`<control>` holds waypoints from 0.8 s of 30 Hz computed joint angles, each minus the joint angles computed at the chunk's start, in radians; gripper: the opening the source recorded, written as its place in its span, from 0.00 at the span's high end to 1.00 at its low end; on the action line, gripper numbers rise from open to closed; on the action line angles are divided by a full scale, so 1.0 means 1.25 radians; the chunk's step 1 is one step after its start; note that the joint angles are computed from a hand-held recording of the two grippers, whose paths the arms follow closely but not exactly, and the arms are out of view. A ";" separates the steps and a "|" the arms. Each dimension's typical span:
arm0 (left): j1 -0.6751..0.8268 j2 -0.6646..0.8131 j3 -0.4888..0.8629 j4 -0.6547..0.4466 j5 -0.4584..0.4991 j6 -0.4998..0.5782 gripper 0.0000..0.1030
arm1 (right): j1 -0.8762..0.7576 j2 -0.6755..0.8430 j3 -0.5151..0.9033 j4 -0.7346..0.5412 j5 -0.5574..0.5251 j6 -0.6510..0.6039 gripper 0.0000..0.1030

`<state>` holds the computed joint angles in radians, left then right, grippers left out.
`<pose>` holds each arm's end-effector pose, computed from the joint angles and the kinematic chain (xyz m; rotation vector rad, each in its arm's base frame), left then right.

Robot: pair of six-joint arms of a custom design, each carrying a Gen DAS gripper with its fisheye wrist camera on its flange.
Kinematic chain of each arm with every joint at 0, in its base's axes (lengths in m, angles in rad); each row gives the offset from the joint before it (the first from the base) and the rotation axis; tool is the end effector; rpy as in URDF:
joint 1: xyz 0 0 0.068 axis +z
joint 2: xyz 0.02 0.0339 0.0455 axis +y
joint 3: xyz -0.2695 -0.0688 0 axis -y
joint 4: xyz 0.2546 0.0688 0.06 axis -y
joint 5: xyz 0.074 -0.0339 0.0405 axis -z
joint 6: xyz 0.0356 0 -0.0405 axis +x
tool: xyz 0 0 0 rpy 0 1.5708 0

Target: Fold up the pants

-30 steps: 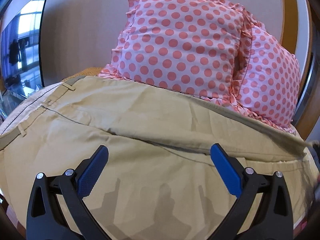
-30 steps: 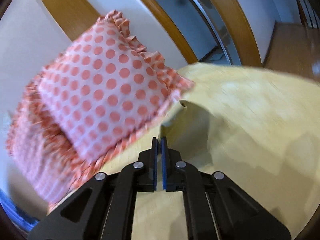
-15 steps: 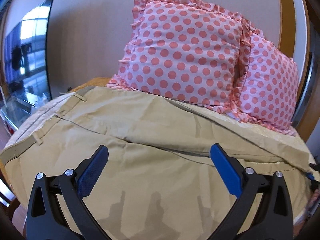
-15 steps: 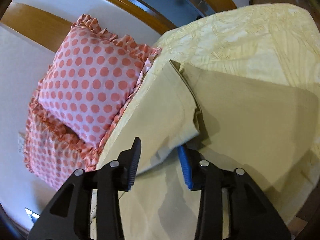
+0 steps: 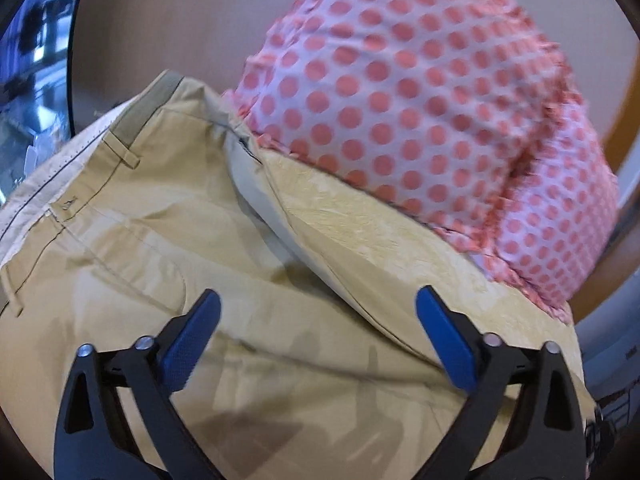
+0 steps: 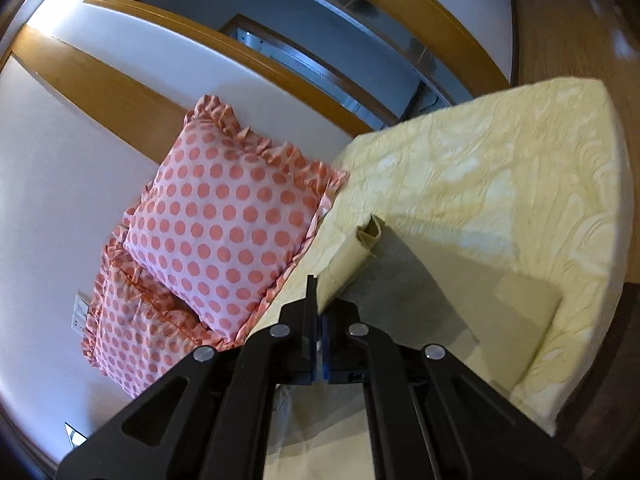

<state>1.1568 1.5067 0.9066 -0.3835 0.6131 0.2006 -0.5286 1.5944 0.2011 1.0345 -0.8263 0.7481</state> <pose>0.1410 0.2700 0.2023 -0.8676 2.1553 -0.1309 0.2051 -0.0895 0.1085 0.6456 1.8055 0.9387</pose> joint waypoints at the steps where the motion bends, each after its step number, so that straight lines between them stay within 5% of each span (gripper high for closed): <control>1: -0.012 0.025 0.018 0.006 -0.015 -0.016 0.09 | -0.010 0.005 0.001 0.001 -0.012 -0.003 0.99; 7: -0.112 0.177 0.157 0.041 -0.194 -0.139 0.16 | -0.016 0.001 0.007 -0.019 -0.010 -0.036 0.99; 9: -0.135 0.237 0.225 0.002 -0.247 -0.141 0.55 | -0.013 0.004 0.010 -0.023 -0.008 -0.036 0.99; 11: -0.119 0.282 0.279 -0.052 -0.216 -0.135 0.90 | -0.019 0.012 0.018 -0.037 -0.015 -0.052 0.99; 14: -0.032 0.212 0.233 -0.069 -0.107 -0.123 0.92 | -0.025 0.010 0.023 -0.064 -0.023 -0.075 0.99; 17: 0.109 0.050 0.119 -0.091 0.016 -0.011 0.92 | -0.042 0.007 0.016 -0.074 -0.037 -0.105 0.99; 20: 0.311 -0.060 0.043 -0.224 0.146 0.201 0.92 | -0.063 0.008 0.012 -0.102 -0.029 -0.144 0.99; 24: 0.531 -0.096 -0.043 -0.368 0.181 0.500 0.92 | -0.115 0.050 0.014 -0.142 -0.043 -0.208 0.99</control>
